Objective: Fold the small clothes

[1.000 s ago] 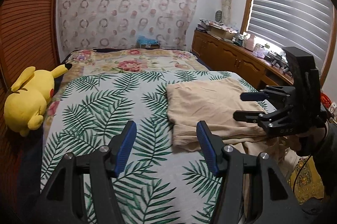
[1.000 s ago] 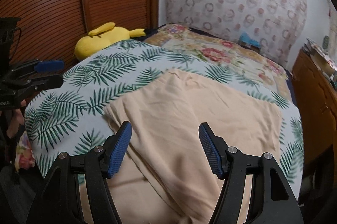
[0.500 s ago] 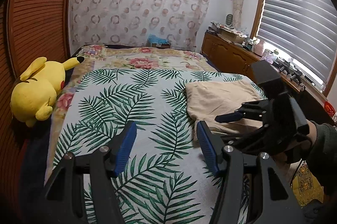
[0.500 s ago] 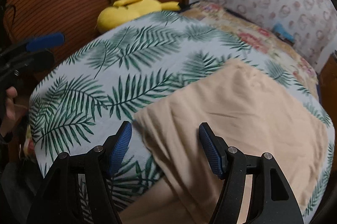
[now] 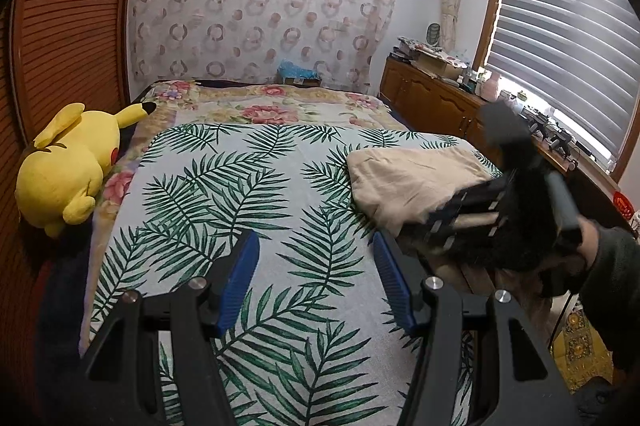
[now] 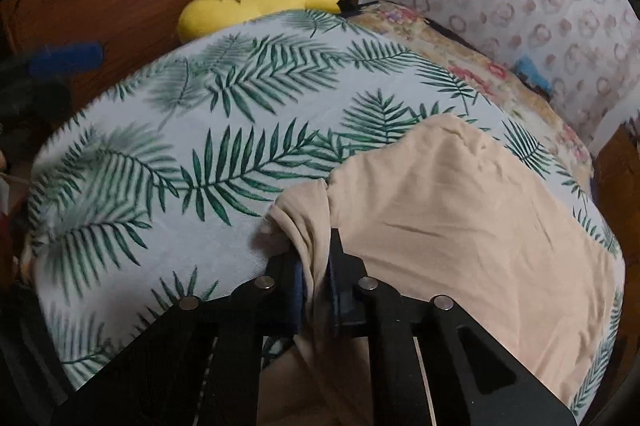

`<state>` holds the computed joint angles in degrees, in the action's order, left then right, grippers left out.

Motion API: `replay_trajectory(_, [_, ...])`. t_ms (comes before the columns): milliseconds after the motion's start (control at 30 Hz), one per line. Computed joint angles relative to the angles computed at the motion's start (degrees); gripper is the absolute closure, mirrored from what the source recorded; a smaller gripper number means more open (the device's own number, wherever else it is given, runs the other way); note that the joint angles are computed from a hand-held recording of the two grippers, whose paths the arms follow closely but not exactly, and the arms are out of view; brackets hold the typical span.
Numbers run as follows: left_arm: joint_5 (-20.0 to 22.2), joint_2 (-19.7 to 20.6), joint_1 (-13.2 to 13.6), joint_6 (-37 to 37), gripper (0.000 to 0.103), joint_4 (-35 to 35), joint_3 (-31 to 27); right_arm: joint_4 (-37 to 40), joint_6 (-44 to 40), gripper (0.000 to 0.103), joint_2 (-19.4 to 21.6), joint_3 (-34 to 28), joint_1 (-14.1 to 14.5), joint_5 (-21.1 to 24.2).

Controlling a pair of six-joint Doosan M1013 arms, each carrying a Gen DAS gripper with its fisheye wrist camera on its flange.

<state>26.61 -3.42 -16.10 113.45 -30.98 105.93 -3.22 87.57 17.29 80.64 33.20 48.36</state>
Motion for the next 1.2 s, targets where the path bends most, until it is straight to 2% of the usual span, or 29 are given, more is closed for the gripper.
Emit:
replay_trajectory(133, [0.61, 0.24, -0.12, 0.76, 0.045, -0.60, -0.12, -3.74, 5.46, 0.097, -3.11, 0.93, -1.41, -4.54])
replay_trajectory(267, [1.14, 0.37, -0.21, 2.54, 0.045, -2.25, -0.08, -8.75, 10.92, 0.097, -4.92, 0.33, -3.71, -5.63])
replay_trajectory(400, [1.75, 0.55, -0.57, 3.57, 0.045, -3.10, -0.21, -14.72, 14.87, 0.097, -5.54, -0.66, -5.98, -4.08])
replay_trajectory(567, [2.36, 0.69, -1.06, 4.25, 0.045, -3.48, -0.32, -16.76, 16.72, 0.097, -5.48, -1.06, -8.56, -2.02])
replay_trajectory(800, [2.90, 1.11, -1.69, 4.11, 0.045, -3.14, -0.57, -21.38, 21.34, 0.097, -5.44, 0.13, -10.42, -0.54])
replay_trajectory(867, [3.08, 1.23, -1.92, 4.08, 0.045, -2.98, -0.65, -24.82, 24.86, 0.097, -4.78, 0.08, -10.69, 1.52])
replay_trajectory(933, [3.27, 1.32, -2.20, 4.21, 0.045, -2.85, -0.69, -27.78, 28.29, 0.092, -4.17, 0.04, -10.69, 3.59])
replay_trajectory(967, [3.39, 1.37, -2.22, 4.45, 0.045, -2.94, -0.73, -28.08, 29.34, 0.084, -4.11, 0.21, -10.88, 4.07])
replay_trajectory(1000, [3.45, 1.39, -2.35, 4.59, 0.045, -2.96, -0.71, -28.03, 30.08, 0.081, -4.23, 0.48, -11.07, 4.15])
replay_trajectory(1200, [3.92, 1.53, -3.32, 5.40, 0.045, -3.23, -0.80, -26.75, 31.29, 0.075, -7.46, 3.99, -11.24, 1.38])
